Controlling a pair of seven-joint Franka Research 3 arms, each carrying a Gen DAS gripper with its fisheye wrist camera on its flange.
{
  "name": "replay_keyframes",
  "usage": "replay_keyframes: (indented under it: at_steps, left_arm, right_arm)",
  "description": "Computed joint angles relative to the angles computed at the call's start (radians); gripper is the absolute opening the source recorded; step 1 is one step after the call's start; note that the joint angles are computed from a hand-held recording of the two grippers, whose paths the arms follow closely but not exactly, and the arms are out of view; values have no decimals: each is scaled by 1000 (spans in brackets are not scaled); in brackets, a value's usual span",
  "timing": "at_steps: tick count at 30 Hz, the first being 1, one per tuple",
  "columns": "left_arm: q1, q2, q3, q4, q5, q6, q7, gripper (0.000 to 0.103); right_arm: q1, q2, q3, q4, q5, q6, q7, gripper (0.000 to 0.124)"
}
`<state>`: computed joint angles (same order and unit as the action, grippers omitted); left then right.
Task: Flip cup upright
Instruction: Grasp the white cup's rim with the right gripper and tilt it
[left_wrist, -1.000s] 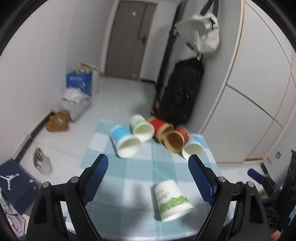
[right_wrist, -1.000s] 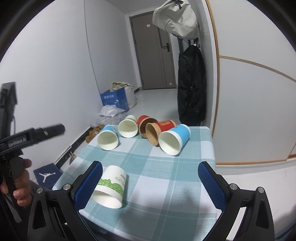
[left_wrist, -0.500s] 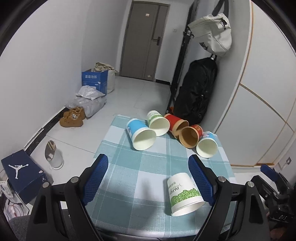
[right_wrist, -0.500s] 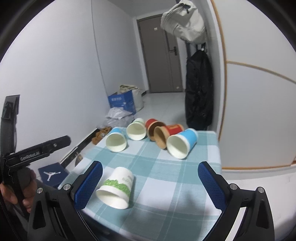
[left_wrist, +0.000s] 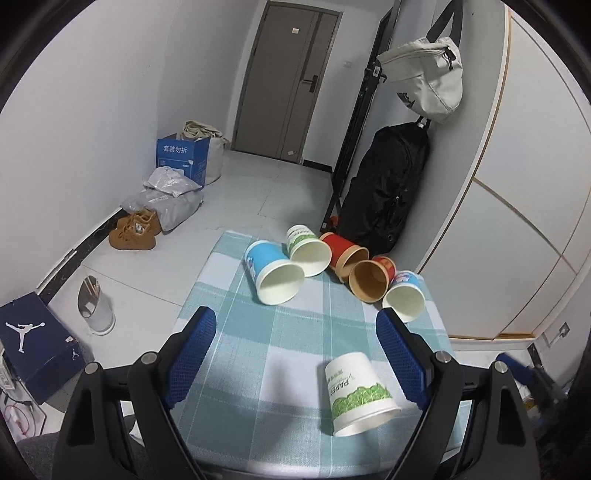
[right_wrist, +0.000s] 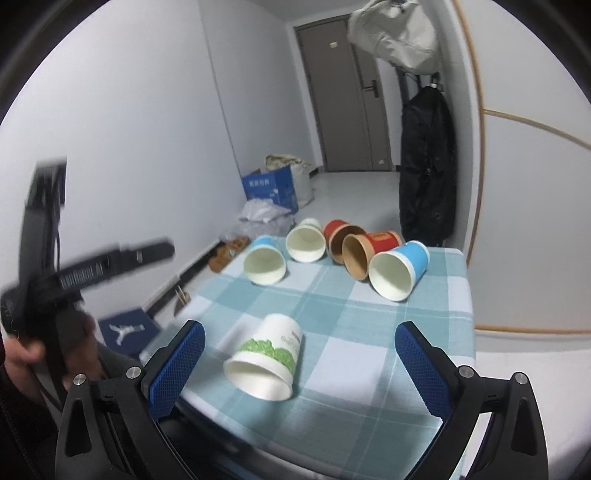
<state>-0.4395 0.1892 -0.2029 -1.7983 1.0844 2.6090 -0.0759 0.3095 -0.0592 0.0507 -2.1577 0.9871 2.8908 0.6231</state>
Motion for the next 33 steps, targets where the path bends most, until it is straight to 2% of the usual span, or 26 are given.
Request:
replay_keyframes:
  at_steps: [4,6,11,13,16,18,23,25,27,33]
  left_arm:
    - [24,-11,3,-24,-38,75,4,85]
    - [37,-19,6,-42,-63,123,2,85]
    - [43,-22,9,-40,-92,106,24,85]
    - [46,-23,12,-39,-95,104,20,85]
    - [61,-21,7,-45,-148,120,53,85]
    - [80,-16,2,-60,-219,180,97,85]
    - [89,-12,4,-77,-339,221,159,85]
    - [95,-11,4,-89,-383,257,171,85]
    - [110,-7,-7,-100,-452,309,226,85]
    - [91,-5,2,-94,-505,286,283,85]
  right_arm:
    - [-12,21,3,14,-118,-78,82,94]
    - [-18,43,5,29,-167,-120,106,83]
    - [-23,111,16,58,-419,-172,281,68]
    - [-24,133,18,73,-481,-187,333,66]
    - [-31,156,28,100,-479,-211,337,53]
    - [-27,173,30,113,-520,-211,358,37]
    - [-22,204,26,145,-605,-241,412,14]
    - [-23,209,23,153,-621,-259,442,11]
    - [-18,211,21,150,-653,-239,473,4]
    - [-34,215,36,163,-595,-237,453,2]
